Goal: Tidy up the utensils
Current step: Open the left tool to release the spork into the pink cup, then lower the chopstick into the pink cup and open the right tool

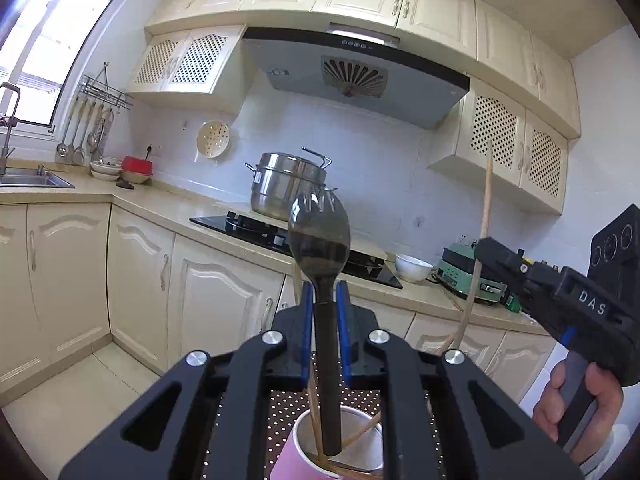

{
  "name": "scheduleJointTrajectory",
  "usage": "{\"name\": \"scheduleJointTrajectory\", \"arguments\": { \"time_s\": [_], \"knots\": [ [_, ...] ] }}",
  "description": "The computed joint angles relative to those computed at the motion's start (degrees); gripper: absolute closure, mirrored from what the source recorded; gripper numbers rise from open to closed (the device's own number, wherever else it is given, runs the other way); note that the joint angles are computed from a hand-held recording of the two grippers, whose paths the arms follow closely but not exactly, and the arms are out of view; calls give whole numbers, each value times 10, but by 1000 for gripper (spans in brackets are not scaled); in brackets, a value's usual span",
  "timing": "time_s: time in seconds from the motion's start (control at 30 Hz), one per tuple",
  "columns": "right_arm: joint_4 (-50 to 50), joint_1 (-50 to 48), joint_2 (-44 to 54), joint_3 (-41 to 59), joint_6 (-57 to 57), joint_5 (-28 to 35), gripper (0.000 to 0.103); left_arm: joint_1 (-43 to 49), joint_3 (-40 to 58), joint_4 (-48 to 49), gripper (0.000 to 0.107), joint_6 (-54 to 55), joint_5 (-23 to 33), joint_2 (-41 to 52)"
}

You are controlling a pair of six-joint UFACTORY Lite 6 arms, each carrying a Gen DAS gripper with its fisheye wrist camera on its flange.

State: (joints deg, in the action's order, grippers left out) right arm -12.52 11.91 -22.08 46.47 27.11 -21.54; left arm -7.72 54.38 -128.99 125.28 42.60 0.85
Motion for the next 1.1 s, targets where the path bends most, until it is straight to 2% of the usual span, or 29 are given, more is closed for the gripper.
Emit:
{"name": "scheduleJointTrajectory", "arguments": {
  "time_s": [0.2,0.4,0.43,0.5,0.7,0.87,1.1],
  "knots": [
    [4,0,37,-3,-5,-26,96,-16,11,-16,96,27,6,37],
    [-6,6,46,-8,-3,-23,96,-16,2,-12,94,29,8,34],
    [-6,7,46,-9,-4,-22,96,-17,2,-12,92,30,1,32],
    [-8,11,44,-8,-3,-15,96,-22,-3,-21,74,40,-14,22],
    [26,26,33,-13,-44,11,96,-30,-28,-52,61,71,-46,-27],
    [44,34,13,-21,-64,34,96,-45,-47,-87,55,91,-120,-87],
    [171,68,-10,-33,-196,60,96,-80,-58,-170,46,166,-258,-167]
  ]
}}
